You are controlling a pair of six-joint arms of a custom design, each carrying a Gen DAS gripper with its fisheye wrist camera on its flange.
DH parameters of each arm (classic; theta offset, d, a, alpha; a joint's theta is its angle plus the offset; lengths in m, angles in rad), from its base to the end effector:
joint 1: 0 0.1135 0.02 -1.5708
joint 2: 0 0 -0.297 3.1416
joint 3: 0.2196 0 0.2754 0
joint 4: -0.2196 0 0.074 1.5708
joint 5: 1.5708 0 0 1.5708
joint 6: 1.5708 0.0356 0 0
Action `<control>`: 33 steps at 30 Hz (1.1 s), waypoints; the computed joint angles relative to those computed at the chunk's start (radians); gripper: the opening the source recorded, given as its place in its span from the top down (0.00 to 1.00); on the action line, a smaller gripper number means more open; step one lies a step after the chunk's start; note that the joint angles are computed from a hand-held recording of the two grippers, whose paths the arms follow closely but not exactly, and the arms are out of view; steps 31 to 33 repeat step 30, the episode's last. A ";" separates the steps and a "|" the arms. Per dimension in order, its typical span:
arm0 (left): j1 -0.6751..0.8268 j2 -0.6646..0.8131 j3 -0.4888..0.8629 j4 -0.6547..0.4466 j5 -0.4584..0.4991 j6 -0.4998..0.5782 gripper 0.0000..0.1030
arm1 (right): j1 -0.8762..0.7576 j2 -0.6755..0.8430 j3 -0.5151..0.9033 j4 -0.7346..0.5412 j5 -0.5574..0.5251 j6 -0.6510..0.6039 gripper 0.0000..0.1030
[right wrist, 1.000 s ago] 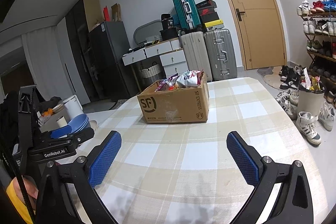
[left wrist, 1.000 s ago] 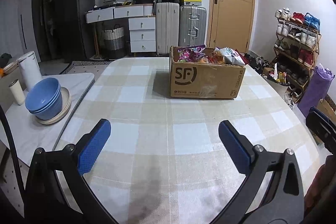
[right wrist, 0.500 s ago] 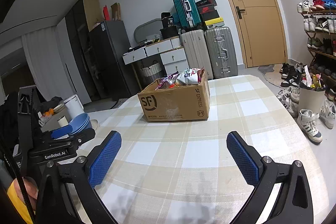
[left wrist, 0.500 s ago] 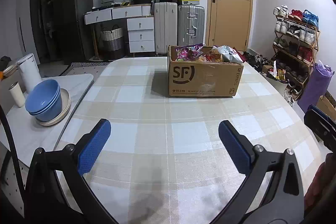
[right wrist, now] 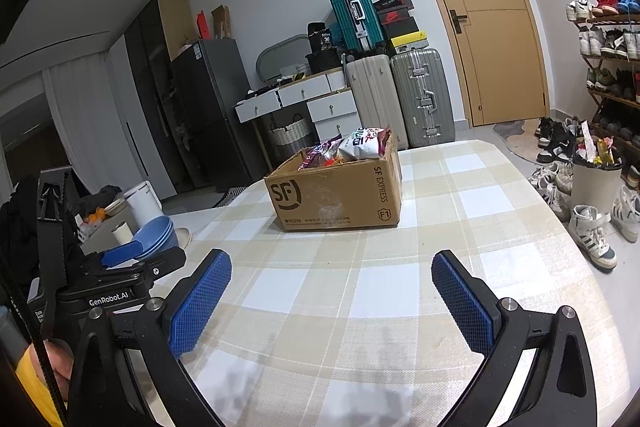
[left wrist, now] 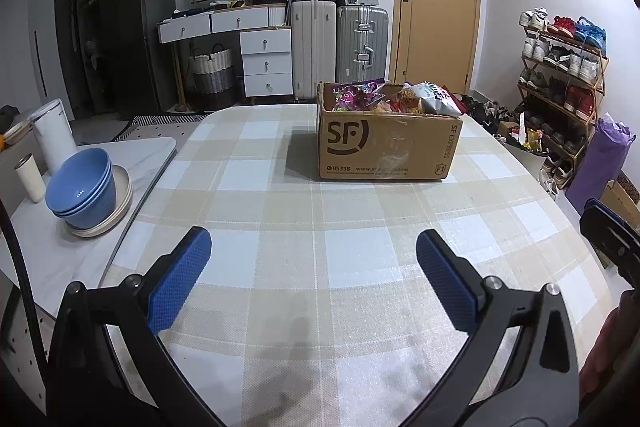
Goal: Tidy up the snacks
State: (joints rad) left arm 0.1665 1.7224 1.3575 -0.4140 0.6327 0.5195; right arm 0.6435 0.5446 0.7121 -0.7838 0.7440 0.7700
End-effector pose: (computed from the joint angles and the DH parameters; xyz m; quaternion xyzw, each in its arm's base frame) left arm 0.4083 0.0473 0.2951 0.2721 0.8422 -0.1470 0.4417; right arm 0.0967 0.0424 0.3134 0.2189 0.8153 0.0323 0.5351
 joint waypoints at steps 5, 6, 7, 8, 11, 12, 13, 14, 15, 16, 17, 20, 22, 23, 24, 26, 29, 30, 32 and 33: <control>-0.002 0.004 0.007 -0.013 0.001 0.010 0.00 | -0.001 -0.001 0.000 -0.001 -0.001 -0.003 0.01; -0.002 0.005 0.009 -0.016 0.001 0.013 0.00 | -0.001 -0.002 -0.001 0.000 -0.001 -0.003 0.01; -0.004 0.004 0.008 -0.019 0.000 0.015 0.00 | -0.001 -0.003 -0.002 0.001 -0.001 -0.003 0.01; -0.004 0.007 0.012 -0.027 0.004 0.022 0.00 | -0.002 -0.002 -0.002 0.001 -0.003 -0.002 0.01; -0.006 0.004 0.007 -0.022 0.003 0.029 0.00 | -0.005 0.000 -0.001 -0.001 -0.007 0.003 0.01; -0.009 0.002 0.004 -0.020 0.002 0.029 0.00 | -0.005 -0.001 -0.003 0.000 -0.007 0.003 0.01; -0.009 0.001 0.002 -0.017 0.000 0.026 0.00 | 0.001 0.000 -0.004 -0.002 -0.002 0.008 0.01; -0.009 0.000 0.000 -0.013 0.000 0.026 0.00 | 0.001 -0.001 -0.004 -0.002 -0.003 0.008 0.01; -0.011 -0.001 -0.001 -0.012 -0.001 0.025 0.00 | 0.001 -0.001 -0.004 -0.002 -0.003 0.008 0.01; -0.011 -0.002 -0.002 -0.012 -0.004 0.024 0.00 | 0.004 -0.001 -0.005 -0.002 0.002 0.009 0.01; -0.011 -0.002 -0.002 -0.010 -0.006 0.023 0.00 | 0.001 0.000 -0.004 -0.002 -0.002 0.007 0.01; -0.016 0.009 0.017 -0.041 -0.013 0.030 0.00 | 0.001 -0.002 -0.005 -0.003 -0.002 0.009 0.01; -0.021 0.030 0.048 -0.084 -0.020 0.032 0.00 | 0.004 -0.002 -0.005 -0.004 -0.001 0.011 0.01; -0.021 0.039 0.058 -0.096 -0.023 0.026 0.00 | 0.004 -0.002 -0.005 -0.003 0.000 0.009 0.01; -0.020 0.051 0.073 -0.113 -0.022 0.021 0.00 | 0.005 -0.002 -0.005 -0.003 0.002 0.009 0.01; -0.016 0.078 0.105 -0.155 -0.009 0.022 0.00 | 0.005 0.000 -0.006 -0.003 0.004 0.011 0.01; -0.002 0.104 0.128 -0.167 0.021 0.008 0.00 | 0.002 -0.003 -0.013 -0.003 0.000 0.015 0.01; 0.005 0.106 0.126 -0.148 0.034 -0.005 0.00 | 0.000 -0.004 -0.016 -0.004 -0.002 0.020 0.01; 0.005 0.106 0.126 -0.148 0.034 -0.005 0.00 | 0.000 -0.004 -0.016 -0.004 -0.002 0.020 0.01; 0.005 0.106 0.126 -0.148 0.034 -0.005 0.00 | 0.000 -0.004 -0.016 -0.004 -0.002 0.020 0.01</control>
